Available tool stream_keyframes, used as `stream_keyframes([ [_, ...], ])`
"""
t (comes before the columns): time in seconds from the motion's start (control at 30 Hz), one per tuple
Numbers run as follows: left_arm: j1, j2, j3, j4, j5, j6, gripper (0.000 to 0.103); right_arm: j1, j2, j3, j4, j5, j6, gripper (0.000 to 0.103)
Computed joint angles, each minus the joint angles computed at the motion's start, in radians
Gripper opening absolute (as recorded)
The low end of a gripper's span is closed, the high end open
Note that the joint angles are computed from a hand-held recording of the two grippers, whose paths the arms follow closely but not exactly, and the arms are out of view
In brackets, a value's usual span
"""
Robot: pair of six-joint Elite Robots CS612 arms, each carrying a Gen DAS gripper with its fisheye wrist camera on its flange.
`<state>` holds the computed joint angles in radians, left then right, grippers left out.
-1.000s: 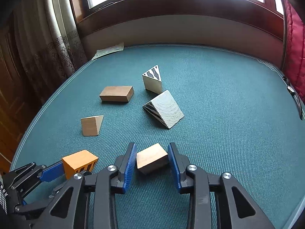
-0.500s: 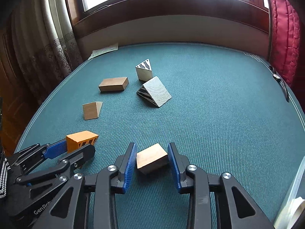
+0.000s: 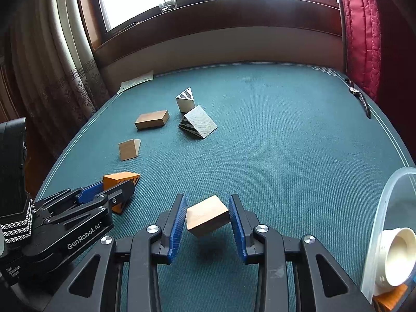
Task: Organize rigid objects
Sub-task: 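Carry the orange block and the pale wedge toward the clear bowl with both grippers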
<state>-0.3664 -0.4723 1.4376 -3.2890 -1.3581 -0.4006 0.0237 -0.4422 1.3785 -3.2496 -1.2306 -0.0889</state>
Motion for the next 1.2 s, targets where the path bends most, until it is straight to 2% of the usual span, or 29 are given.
stream_keyframes([
  [0.3,-0.004,-0.005,0.009,-0.024,-0.015,0.012,0.032,-0.014,-0.030,0.061,-0.068,0.007,0.039,0.036],
  [0.77,-0.026,-0.027,0.042,-0.060,-0.070,0.057,0.032,-0.058,-0.078,0.159,-0.205,-0.008,0.126,0.036],
  [0.93,-0.033,-0.033,0.049,-0.064,-0.086,0.066,0.032,-0.079,-0.091,0.187,-0.249,-0.037,0.153,0.036],
  [1.2,-0.047,-0.041,0.052,-0.063,-0.115,0.091,0.032,-0.115,-0.106,0.226,-0.282,-0.127,0.198,0.036],
])
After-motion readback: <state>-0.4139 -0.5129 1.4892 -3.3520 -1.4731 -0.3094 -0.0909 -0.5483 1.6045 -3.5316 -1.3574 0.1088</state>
